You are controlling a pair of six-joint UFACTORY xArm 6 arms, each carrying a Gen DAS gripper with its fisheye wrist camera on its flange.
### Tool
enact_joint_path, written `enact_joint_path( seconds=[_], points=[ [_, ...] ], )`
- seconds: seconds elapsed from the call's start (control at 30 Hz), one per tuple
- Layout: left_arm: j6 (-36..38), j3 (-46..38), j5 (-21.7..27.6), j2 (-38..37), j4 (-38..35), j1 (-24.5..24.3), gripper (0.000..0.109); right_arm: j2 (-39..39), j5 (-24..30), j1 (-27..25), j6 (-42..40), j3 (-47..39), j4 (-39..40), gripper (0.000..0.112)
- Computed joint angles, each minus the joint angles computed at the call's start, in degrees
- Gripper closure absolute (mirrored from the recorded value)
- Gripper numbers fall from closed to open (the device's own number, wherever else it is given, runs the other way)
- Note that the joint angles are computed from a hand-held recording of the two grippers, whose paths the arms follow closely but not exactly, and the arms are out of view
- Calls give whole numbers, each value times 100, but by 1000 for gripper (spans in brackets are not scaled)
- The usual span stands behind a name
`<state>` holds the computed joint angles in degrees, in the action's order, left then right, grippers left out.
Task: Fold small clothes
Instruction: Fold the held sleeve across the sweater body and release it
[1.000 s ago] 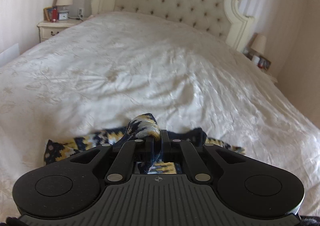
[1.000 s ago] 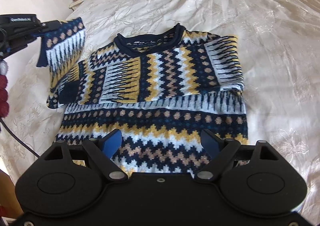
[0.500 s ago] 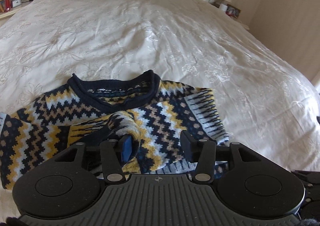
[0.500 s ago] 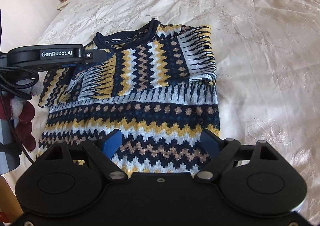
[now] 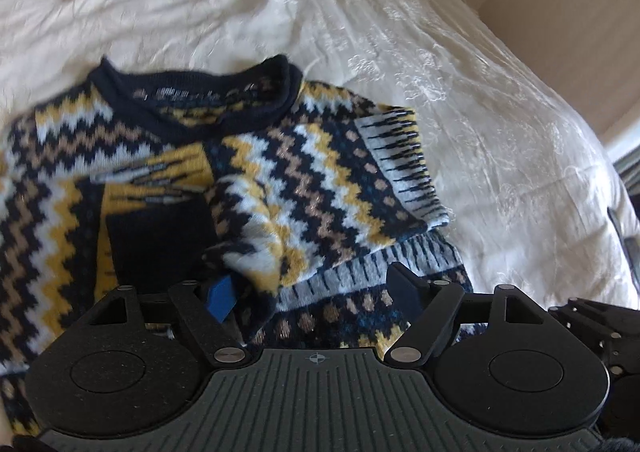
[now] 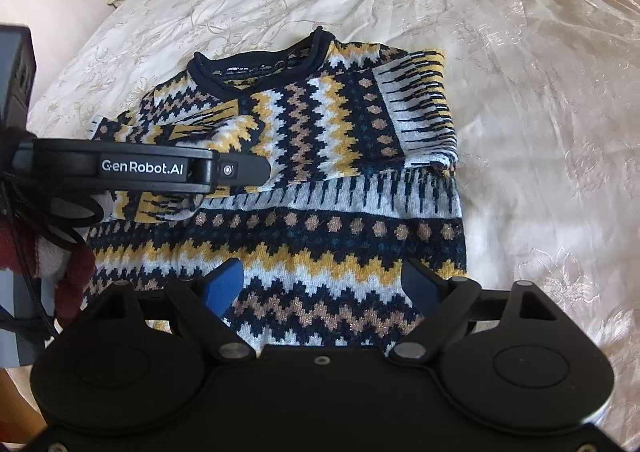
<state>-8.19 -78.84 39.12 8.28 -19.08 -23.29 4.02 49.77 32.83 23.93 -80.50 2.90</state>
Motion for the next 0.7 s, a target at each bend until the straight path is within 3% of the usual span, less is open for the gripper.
enact_joint_path(
  seconds=[0.1,0.2,0.5,0.7],
  points=[
    [-227,-25,49,83,509,-77,26,-6,121,4,61,-51,-99,25],
    [237,-235,199,233,894,-269,12,-104,265,7,97,39,-143,25],
    [1507,-484,92,423,1808,-809,6,-557,643,-34,346,502,-240,25],
    [1779,-200,-502,169,2000,-882,6,-596,667,-50,334,592,-192,25]
  ],
)
